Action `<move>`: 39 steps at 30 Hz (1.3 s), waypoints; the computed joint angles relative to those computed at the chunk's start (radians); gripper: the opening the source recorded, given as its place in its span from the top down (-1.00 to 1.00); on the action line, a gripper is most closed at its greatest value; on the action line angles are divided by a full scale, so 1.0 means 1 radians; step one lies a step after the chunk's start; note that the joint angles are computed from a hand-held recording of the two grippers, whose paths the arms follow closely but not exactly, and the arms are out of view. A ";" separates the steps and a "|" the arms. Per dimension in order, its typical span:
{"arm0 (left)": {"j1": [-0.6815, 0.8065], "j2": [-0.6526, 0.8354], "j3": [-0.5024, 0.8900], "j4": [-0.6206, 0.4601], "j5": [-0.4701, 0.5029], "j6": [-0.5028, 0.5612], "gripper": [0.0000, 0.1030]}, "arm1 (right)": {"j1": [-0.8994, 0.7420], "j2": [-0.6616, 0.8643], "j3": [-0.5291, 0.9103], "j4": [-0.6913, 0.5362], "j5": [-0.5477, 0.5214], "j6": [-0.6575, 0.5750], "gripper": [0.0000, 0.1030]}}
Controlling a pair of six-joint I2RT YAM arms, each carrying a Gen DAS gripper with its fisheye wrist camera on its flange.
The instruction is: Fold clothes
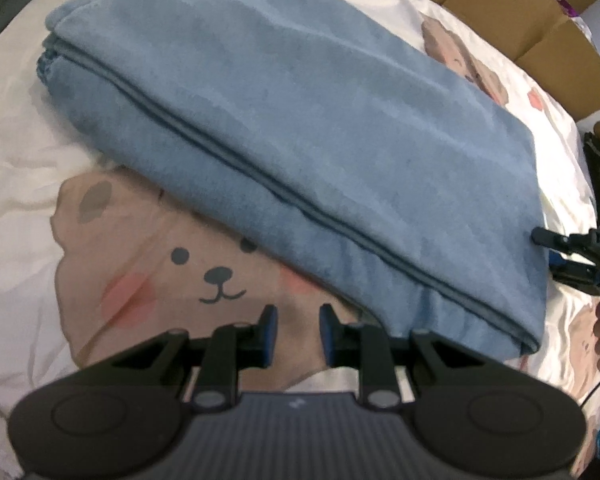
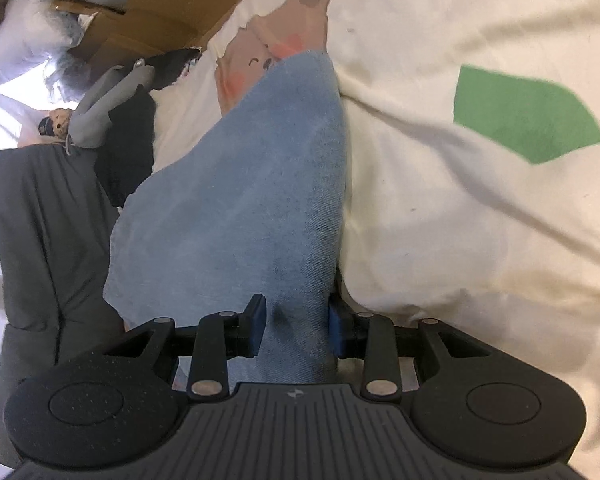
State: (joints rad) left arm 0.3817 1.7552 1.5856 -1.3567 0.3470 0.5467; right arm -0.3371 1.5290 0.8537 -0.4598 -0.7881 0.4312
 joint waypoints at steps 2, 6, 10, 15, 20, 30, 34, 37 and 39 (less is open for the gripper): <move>0.004 0.002 -0.002 0.005 -0.002 -0.004 0.55 | 0.002 0.020 -0.003 0.028 -0.018 0.022 0.34; 0.007 0.017 0.003 0.024 -0.006 -0.025 0.55 | 0.008 0.045 -0.004 0.067 -0.034 0.037 0.34; 0.004 0.038 0.018 0.041 -0.007 -0.044 0.55 | -0.001 0.045 0.004 0.056 -0.058 0.029 0.59; 0.002 0.060 0.034 0.061 -0.003 -0.059 0.55 | -0.063 0.026 -0.005 0.070 -0.183 0.051 0.68; 0.001 0.078 0.048 0.069 -0.001 -0.069 0.55 | -0.020 0.065 0.014 0.076 -0.138 0.063 0.65; 0.037 0.114 0.121 0.064 0.024 -0.110 0.30 | 0.082 0.122 0.037 0.127 -0.083 0.093 0.79; 0.049 0.126 0.160 0.063 0.025 -0.116 0.16 | 0.063 0.089 0.039 0.106 -0.117 0.117 0.91; 0.057 0.135 0.192 0.054 0.031 -0.117 0.14 | 0.064 0.055 0.088 0.046 -0.126 0.094 0.91; 0.054 0.140 0.214 0.049 0.037 -0.134 0.12 | 0.065 0.046 0.128 -0.003 -0.119 0.079 0.91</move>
State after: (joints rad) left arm 0.4353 1.8952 1.8001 -1.3074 0.3839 0.4123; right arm -0.2719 1.5748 0.9820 -0.4629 -0.9068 0.5102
